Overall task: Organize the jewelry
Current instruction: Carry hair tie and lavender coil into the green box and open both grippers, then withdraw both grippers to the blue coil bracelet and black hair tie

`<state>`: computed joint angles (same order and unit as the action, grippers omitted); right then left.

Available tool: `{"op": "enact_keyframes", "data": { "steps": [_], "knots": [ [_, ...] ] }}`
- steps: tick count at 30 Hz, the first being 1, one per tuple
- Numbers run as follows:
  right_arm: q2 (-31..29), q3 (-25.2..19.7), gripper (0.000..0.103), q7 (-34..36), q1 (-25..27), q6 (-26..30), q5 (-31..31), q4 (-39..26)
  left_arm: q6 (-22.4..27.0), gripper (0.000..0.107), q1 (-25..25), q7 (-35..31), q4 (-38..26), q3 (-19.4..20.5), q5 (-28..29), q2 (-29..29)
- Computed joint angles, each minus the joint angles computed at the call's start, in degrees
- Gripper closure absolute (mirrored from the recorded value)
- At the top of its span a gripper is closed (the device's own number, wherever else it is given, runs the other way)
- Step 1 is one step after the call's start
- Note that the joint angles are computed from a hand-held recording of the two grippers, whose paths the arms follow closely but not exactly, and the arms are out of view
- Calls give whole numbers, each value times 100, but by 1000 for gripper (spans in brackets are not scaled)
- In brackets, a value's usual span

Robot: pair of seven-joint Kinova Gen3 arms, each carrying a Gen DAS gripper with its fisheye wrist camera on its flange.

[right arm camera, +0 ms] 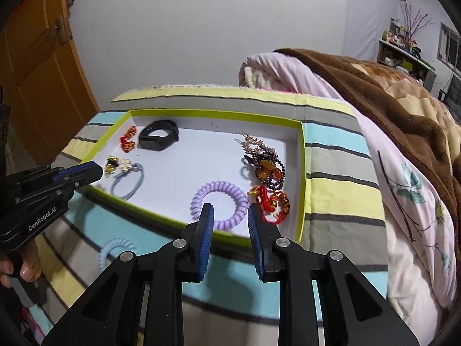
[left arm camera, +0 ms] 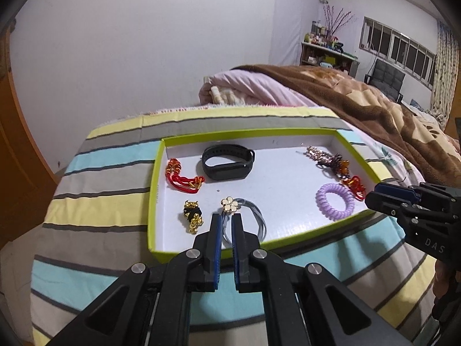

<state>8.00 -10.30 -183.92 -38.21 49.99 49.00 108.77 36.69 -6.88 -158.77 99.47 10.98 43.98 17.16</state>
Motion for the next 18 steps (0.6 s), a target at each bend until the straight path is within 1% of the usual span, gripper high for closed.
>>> {"op": "enact_keyframes", "data": {
  "steps": [4,9,11,14,18],
  "knots": [
    [-159,-173,78,-415,-250,269,211,85,149,102,-314,-596,330,19,529,-306],
    [-272,-434,78,-824,-505,590,368,147,436,102,-464,-1386,785,-302,1152,-684],
    [-306,-530,78,-991,-605,693,413,179,455,102,-470,-1739,1030,-464,1367,-863],
    [-330,-669,78,-1159,-765,868,441,202,573,102,-444,-2101,1286,-715,1502,-1045],
    [-339,-811,78,-1378,-987,1083,464,224,811,102,-466,-2365,1511,-999,1551,-1202]
  ]
}}
